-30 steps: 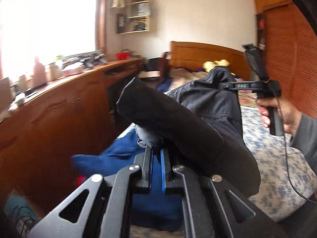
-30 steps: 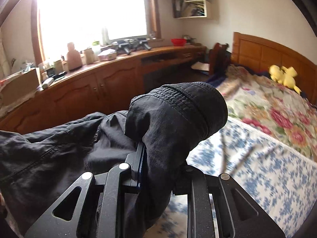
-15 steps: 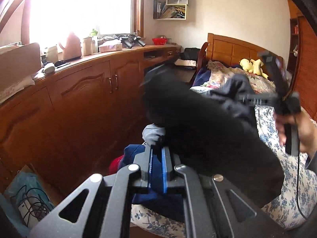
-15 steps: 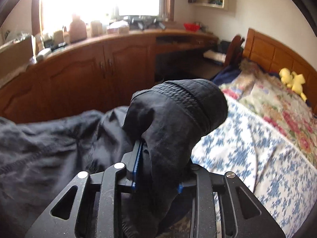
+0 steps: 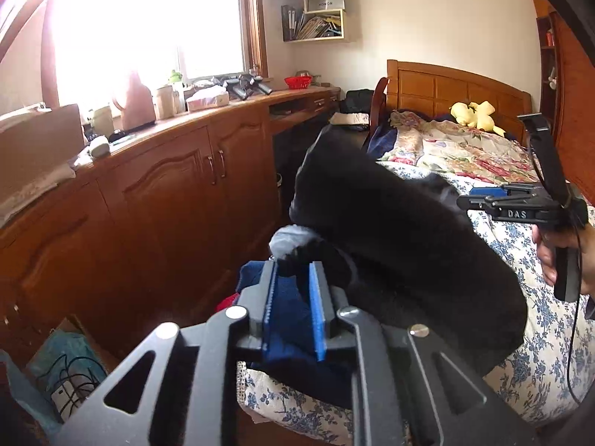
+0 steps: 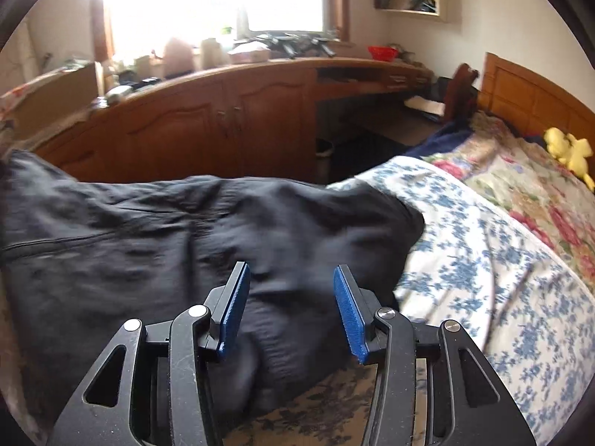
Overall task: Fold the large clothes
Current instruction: 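Carry the bundle with the right tool to the bed edge and release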
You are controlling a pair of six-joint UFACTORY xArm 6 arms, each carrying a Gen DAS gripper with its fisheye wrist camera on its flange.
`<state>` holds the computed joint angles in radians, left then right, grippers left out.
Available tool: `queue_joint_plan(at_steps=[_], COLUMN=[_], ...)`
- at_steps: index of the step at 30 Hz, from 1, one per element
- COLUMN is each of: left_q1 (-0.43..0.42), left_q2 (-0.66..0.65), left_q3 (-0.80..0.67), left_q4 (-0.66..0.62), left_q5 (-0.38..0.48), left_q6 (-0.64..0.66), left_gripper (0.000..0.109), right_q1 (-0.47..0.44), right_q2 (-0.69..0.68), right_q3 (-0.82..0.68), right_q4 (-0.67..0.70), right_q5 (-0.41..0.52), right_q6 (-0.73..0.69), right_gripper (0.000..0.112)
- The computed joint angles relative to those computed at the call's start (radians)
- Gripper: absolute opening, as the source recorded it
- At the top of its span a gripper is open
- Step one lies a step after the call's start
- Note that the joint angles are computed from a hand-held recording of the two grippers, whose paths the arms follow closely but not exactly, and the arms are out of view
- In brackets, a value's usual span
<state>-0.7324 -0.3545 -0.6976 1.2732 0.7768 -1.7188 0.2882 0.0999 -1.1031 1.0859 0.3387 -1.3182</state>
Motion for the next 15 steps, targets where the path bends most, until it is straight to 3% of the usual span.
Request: queue_joint_plan(at_steps=[4,8,10,15], left_q1=[-0.047,-0.089,-0.102,-0.136], left_q2=[-0.033,-0.056,-0.066,-0.089], left_q3=[0.000,-0.005,-0.008,-0.015], left_q4=[0.005,0.017,0.019,0.023], left_q5=[0.049,0.106,0.131,0.166], left_q6=[0.015,0.011,0.012,0.005], left_gripper=[0.033,0.037,0.040,0.053], right_q1=[0.008,0.040,0.078,0.089], right_q2=[-0.072,-0.117,-0.119,-0.154], right_q3=[0.056,0.105,0.133,0.185], right_q4=[0.065,0.067,0.009,0.044], right_q5=[0.118,0.183,0.140,0.073], right_q6=[-0.068,-0.094,-0.061,-0.049], right_gripper=[0.049,0.050,0.050,0.051])
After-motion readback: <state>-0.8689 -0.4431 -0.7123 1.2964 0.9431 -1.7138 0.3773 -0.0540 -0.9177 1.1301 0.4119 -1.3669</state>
